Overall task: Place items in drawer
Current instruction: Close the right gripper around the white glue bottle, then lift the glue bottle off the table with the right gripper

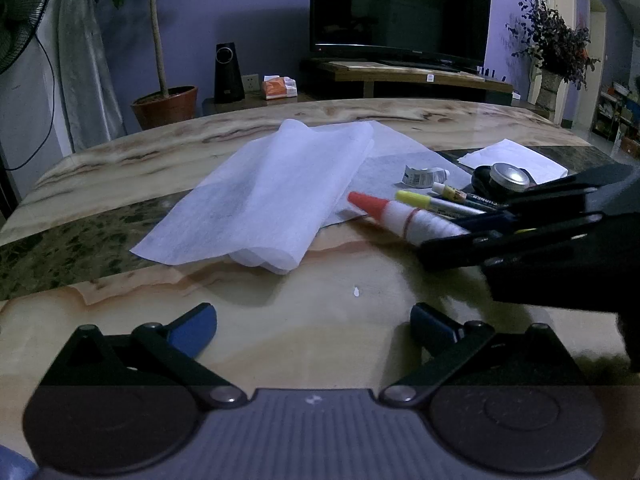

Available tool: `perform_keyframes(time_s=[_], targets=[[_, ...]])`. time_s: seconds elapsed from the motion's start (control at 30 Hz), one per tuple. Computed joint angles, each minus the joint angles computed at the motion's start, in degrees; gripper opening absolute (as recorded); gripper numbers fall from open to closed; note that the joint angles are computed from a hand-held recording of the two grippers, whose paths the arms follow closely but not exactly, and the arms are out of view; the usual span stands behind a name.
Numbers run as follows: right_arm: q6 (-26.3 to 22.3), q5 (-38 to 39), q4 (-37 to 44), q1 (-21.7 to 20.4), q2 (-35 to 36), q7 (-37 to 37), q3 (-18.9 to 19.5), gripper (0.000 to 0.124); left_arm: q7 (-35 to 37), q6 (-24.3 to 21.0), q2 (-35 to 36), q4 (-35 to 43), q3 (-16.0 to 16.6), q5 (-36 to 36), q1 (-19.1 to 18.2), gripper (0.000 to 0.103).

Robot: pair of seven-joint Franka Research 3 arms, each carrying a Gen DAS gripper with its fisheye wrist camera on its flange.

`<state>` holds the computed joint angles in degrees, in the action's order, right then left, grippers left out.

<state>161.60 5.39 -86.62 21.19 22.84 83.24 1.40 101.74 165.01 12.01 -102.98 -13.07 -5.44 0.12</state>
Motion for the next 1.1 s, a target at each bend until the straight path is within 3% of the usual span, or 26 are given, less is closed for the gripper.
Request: perform_keyframes(time_s=[0.2,0.4,0.57,0.77,0.97,1.1], targets=[[3.46,10.21,-8.2,-5.38,-6.53,-10.53,5.86,0.025,0.07,0.0,0.0,-0.01,-0.06,-0.04,0.08,0.103],[5.46,21.97,-18.17,-7.82,-15.4,-24.73,7.94,0.025,0.05,0.0,0.0,-0.01,-0.06,-0.03,0.08,0.103],[4.79,36.5,-27.0,-6.51,-24.28,-36.84,5.95,0.025,0.05,0.0,0.0,-0.01,-0.06,-0.02,0.09,0.103],[0.47,59.03,-36.39,-0.15,-35.53,-56.54,-0.26,0.025,0.05,0.01,0.0,-0.02,-0.06,-0.03,0.08,0.103],[-2.43,58.3,-44.73,1.21,-42.85,-55.82,-1.57,0.025,0.05,0.01,0.0,-0.02,-0.06,-0.03,0.08,0.103],[-7.96,55.33,-48.03,2.73,-45.75,-56.74,-2.56,0.025,0.02,0.01,0.0,-0.01,-0.06,0.0,0.07,0.103]])
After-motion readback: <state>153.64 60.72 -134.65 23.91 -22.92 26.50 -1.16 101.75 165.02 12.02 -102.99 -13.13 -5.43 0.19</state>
